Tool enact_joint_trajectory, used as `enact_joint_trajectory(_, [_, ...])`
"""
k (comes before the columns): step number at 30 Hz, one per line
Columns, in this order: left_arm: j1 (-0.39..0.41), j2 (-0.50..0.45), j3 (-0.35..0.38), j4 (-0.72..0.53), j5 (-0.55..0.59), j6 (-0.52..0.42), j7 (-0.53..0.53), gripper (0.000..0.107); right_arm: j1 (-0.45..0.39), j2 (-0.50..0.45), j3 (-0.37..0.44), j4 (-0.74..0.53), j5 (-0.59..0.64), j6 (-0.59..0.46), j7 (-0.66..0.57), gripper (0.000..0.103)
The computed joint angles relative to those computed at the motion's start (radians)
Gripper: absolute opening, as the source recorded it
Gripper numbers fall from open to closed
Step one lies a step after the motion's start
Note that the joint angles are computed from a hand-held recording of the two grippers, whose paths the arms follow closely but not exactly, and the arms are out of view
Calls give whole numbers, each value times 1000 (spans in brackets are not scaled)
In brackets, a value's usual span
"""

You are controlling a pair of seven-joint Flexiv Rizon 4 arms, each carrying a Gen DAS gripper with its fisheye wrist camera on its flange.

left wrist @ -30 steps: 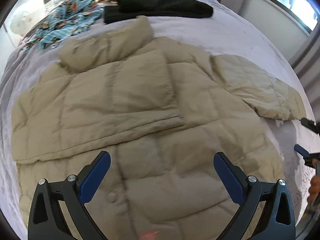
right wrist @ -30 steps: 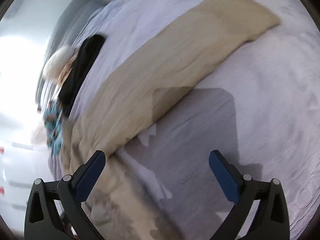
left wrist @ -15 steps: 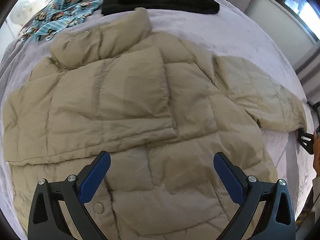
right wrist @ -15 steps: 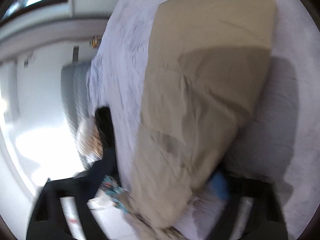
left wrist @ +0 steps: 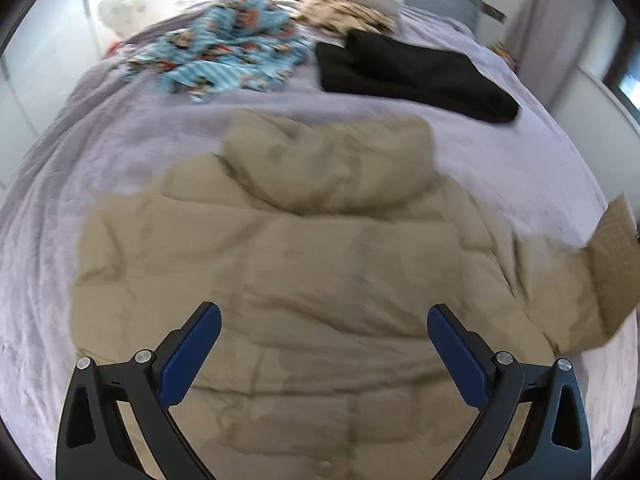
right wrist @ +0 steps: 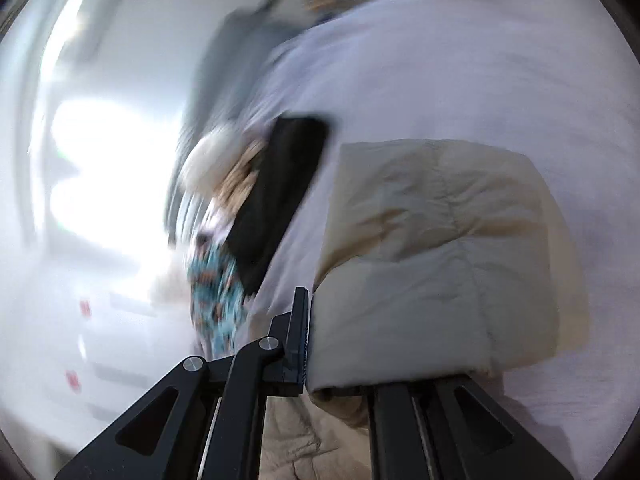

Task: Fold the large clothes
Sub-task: 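Lay the held sleeve over the jacket body and open the right gripper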

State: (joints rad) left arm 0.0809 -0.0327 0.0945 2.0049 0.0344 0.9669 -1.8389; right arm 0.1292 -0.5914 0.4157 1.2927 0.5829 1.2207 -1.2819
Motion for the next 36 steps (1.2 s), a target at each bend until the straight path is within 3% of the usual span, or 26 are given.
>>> enact_joint_trajectory(6, [55, 26, 46, 55, -31, 33, 27, 103, 278, -90, -90, -169, -363, -130, -95, 9])
enact_joint_trajectory(10, [88, 41, 64, 101, -32, 45, 36, 103, 382, -181, -86, -246, -533, -210, -97, 9])
enact_joint_trajectory(12, [101, 39, 66, 119, -45, 49, 49, 103, 446, -177, -136, -208, -523, -250, -122, 9])
enact_joint_trajectory(15, [110, 26, 63, 144, -92, 73, 86, 103, 464, -155, -139, -111, -500, -262, -97, 9])
enact_joint_trajectory(21, [95, -38, 31, 159, -220, 101, 151, 103, 428, -209, -106, -144, -490, -376, -30, 12])
enact_joint_trajectory(23, [89, -46, 26, 166, -260, 116, 162, 103, 410, -202, -95, -160, -463, -414, -19, 18])
enact_joint_trajectory(24, [87, -49, 21, 169, -286, 125, 180, 103, 399, -191, -88, -158, -441, -421, -12, 29])
enact_joint_trajectory(25, [86, -49, 19, 172, -305, 133, 199, 103, 374, -164, -68, -128, -399, -400, -19, 49])
enact_joint_trajectory(27, [87, -48, 19, 177, -343, 148, 237, 103, 343, -114, -53, -66, -332, -317, -18, 74])
enact_joint_trajectory(30, [96, -47, 26, 185, -388, 166, 280, 103, 312, -56, -58, 25, -265, -195, 37, 74])
enact_joint_trajectory(32, [103, -48, 36, 184, -384, 163, 277, 103, 277, -63, -49, 33, -208, -145, 91, 74])
enact_joint_trajectory(33, [108, -48, 40, 185, -390, 162, 278, 103, 272, -72, -52, 27, -200, -134, 118, 64])
enact_joint_trajectory(34, [114, -45, 38, 194, -421, 172, 302, 103, 275, -81, -63, 18, -202, -122, 152, 41])
enact_joint_trajectory(35, [118, -42, 34, 205, -466, 183, 335, 103, 279, -91, -75, 7, -213, -118, 181, 29])
enact_joint_trajectory(36, [122, -36, 28, 221, -525, 192, 379, 103, 297, -99, -98, -4, -248, -117, 210, 7])
